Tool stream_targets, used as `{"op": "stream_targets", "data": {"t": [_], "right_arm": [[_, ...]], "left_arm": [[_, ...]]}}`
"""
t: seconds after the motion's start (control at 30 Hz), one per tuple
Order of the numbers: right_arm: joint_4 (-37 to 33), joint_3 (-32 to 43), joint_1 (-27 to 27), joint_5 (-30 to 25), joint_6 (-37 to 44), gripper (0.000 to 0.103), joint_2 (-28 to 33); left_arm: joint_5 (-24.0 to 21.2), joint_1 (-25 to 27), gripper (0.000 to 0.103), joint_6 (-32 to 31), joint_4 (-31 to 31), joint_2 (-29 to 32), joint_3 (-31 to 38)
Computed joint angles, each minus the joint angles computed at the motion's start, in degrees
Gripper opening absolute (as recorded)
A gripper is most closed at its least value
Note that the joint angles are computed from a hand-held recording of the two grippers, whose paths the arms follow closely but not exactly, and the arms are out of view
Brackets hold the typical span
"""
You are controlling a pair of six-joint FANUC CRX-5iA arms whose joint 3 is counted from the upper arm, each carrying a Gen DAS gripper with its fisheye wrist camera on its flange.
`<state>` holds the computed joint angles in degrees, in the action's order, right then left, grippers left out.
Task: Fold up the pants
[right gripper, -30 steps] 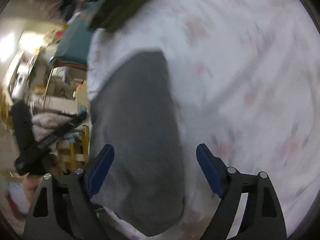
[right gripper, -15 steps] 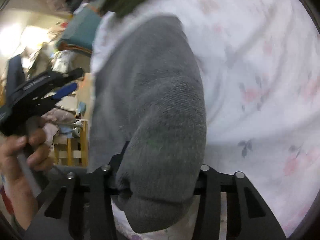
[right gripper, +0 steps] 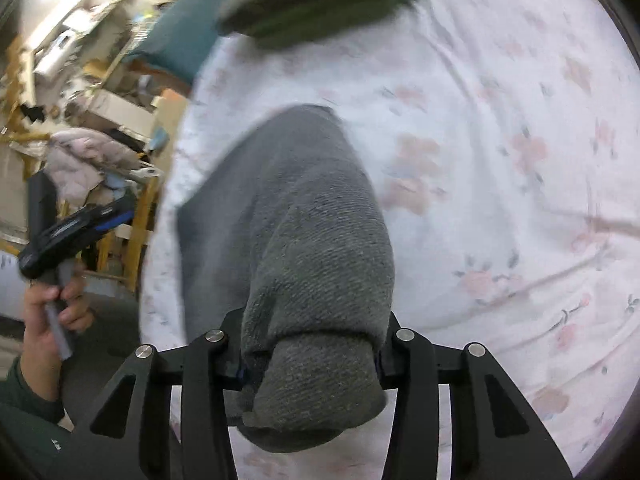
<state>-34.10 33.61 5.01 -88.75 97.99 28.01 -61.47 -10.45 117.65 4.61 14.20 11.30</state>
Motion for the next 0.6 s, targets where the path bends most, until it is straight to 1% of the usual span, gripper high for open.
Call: {"op": "stream_targets", "data": {"t": [0.03, 0.07, 0.1, 0.13, 0.17, 0.2, 0.23, 0.27, 0.3, 0.33, 0.37, 0.4, 0.43, 0.47, 0.53, 0.57, 0.6], "right_arm": [[0.8, -0.2, -0.2, -0.3, 0.0, 0.050, 0.9], [1.8, -0.9, -0.4, -0.5, -0.9, 0.054, 1.3], [2.7, -2.2, -0.6, -0.3, -1.6, 0.064, 1.1], [3.3, -3.8, -0.8, 0.7, -2.3, 0.068, 0.5], [3.3, -5.5, -1.5, 1.8, -3.7, 0.076, -0.3], [2.3, -6.6, -2.5, 2.2, -5.4, 0.082, -0.7], [0.9, -8.0, -4.0, 2.6, -8.7, 0.088, -1.6], [-0.5, -9.9, -5.5, 3.6, -12.5, 0.089, -2.9], [-2.6, -11.6, -6.8, 4.7, -14.2, 0.089, -4.2], [-5.0, -14.6, -8.4, 7.3, -17.2, 0.092, -6.7], [-6.1, -16.4, -9.1, 9.2, -18.8, 0.094, -8.4], [-7.9, -19.9, -9.8, 12.8, -20.1, 0.099, -11.4], [-7.8, -22.7, -9.5, 15.5, -22.1, 0.100, -13.6], [-7.8, -24.4, -9.0, 17.0, -23.5, 0.100, -14.7], [-9.3, -27.2, -7.7, 17.6, -24.0, 0.100, -15.7], [-8.8, -28.1, -6.1, 18.3, -24.4, 0.099, -15.8], [-7.8, -28.5, -5.0, 18.7, -24.5, 0.098, -15.5]], "left_arm": [[-0.4, -0.1, 0.051, -0.6, -0.4, 0.2, 0.3], [-0.9, 0.0, 0.054, -1.4, -0.1, 0.5, 0.5], [-1.2, 0.3, 0.056, -3.2, 1.0, 0.9, 0.5], [-1.5, 0.6, 0.062, -4.6, 1.8, 1.2, 0.7], [-2.1, 0.6, 0.066, -6.2, 2.4, 1.9, 1.4], [-2.2, 0.4, 0.068, -7.3, 2.3, 2.6, 2.2], [-2.4, 0.2, 0.074, -8.7, 2.3, 3.2, 3.0], [-2.5, -0.1, 0.078, -10.7, 2.5, 4.4, 4.4], [-2.4, -0.1, 0.080, -12.3, 3.5, 5.3, 5.1], [-2.5, 0.1, 0.084, -15.5, 6.5, 7.0, 6.0], [-3.0, 0.4, 0.084, -18.8, 9.8, 9.0, 7.1], [-3.5, 0.4, 0.084, -21.3, 12.2, 10.9, 8.3], [-4.4, 0.3, 0.085, -23.0, 13.0, 12.6, 9.8], [-6.0, -0.1, 0.085, -24.4, 12.8, 14.6, 12.0], [-11.6, -1.7, 0.085, -26.7, 8.3, 19.4, 18.3], [-13.2, -2.2, 0.086, -28.7, 7.3, 20.9, 19.4], [-13.0, -1.8, 0.086, -30.6, 9.1, 21.3, 18.2]]}}
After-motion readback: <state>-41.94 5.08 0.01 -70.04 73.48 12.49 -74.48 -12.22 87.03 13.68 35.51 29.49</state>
